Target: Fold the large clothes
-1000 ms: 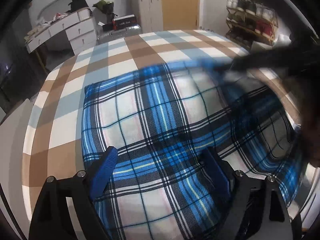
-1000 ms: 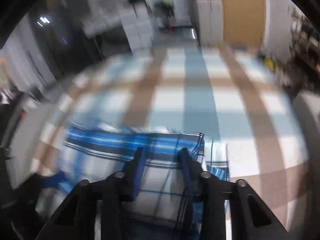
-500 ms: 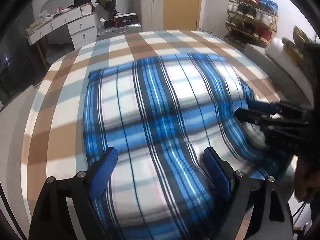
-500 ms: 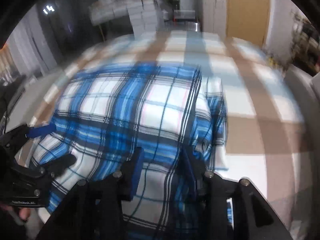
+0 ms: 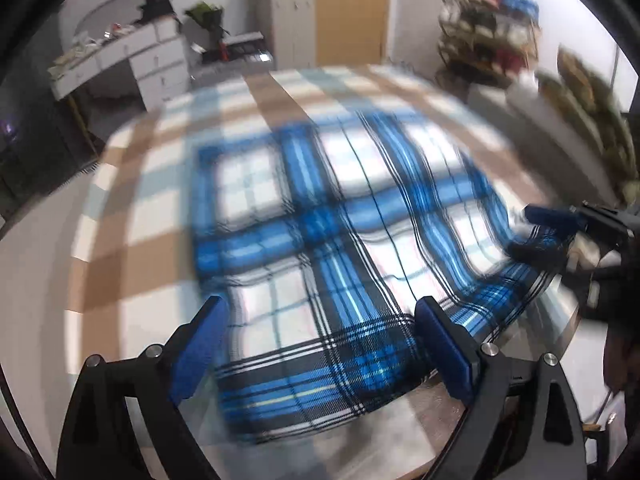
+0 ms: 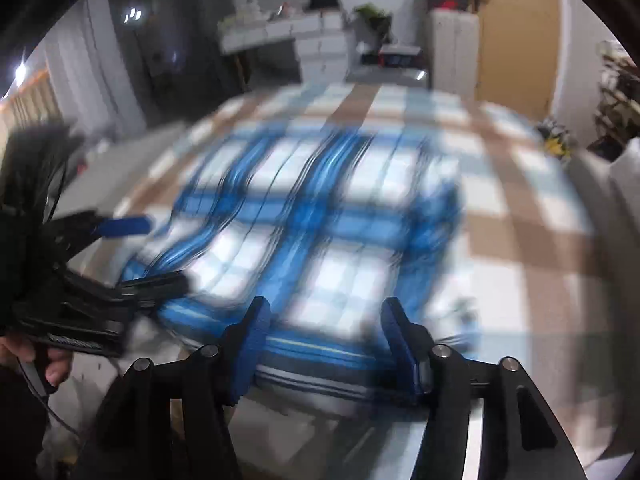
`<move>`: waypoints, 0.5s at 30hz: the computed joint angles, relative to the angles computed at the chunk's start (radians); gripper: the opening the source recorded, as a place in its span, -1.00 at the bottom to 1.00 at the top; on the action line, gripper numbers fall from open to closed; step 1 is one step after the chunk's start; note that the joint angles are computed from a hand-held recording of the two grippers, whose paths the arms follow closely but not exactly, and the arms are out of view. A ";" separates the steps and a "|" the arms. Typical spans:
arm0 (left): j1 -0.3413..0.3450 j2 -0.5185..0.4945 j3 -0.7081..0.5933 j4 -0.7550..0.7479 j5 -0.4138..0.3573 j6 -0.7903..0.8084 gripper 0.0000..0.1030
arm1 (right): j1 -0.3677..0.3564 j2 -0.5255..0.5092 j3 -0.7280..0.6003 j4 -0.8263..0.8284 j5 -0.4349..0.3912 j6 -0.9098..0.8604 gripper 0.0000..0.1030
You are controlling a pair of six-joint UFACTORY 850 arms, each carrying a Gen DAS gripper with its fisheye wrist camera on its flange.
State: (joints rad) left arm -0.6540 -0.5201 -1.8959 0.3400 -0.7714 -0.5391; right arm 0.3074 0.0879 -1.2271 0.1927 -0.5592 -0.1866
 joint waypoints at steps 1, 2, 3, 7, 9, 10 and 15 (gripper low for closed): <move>0.010 0.006 0.003 -0.001 -0.002 -0.001 0.81 | -0.028 -0.004 -0.020 0.020 0.010 -0.001 0.42; 0.020 -0.005 -0.016 0.024 -0.040 -0.020 0.81 | -0.051 -0.013 -0.035 0.043 0.012 -0.003 0.47; 0.030 -0.027 -0.047 0.059 -0.093 -0.045 0.80 | -0.083 -0.039 -0.067 0.073 -0.001 0.005 0.49; 0.114 -0.007 -0.014 -0.160 -0.030 0.030 0.80 | -0.187 -0.215 -0.235 0.252 -0.240 -0.020 0.51; 0.153 -0.045 -0.054 -0.292 -0.065 0.099 0.80 | -0.212 -0.258 -0.254 0.363 -0.321 -0.060 0.49; 0.169 -0.071 -0.081 -0.360 -0.088 0.143 0.80 | -0.218 -0.281 -0.269 0.403 -0.346 -0.068 0.52; 0.203 -0.164 -0.185 -0.574 -0.157 0.312 0.85 | -0.190 -0.335 -0.343 0.380 -0.410 -0.059 0.52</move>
State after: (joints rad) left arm -0.4511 -0.6838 -2.0810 -0.2338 -0.9285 -0.2269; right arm 0.1175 -0.2471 -1.5705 0.5723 -0.9692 -0.2451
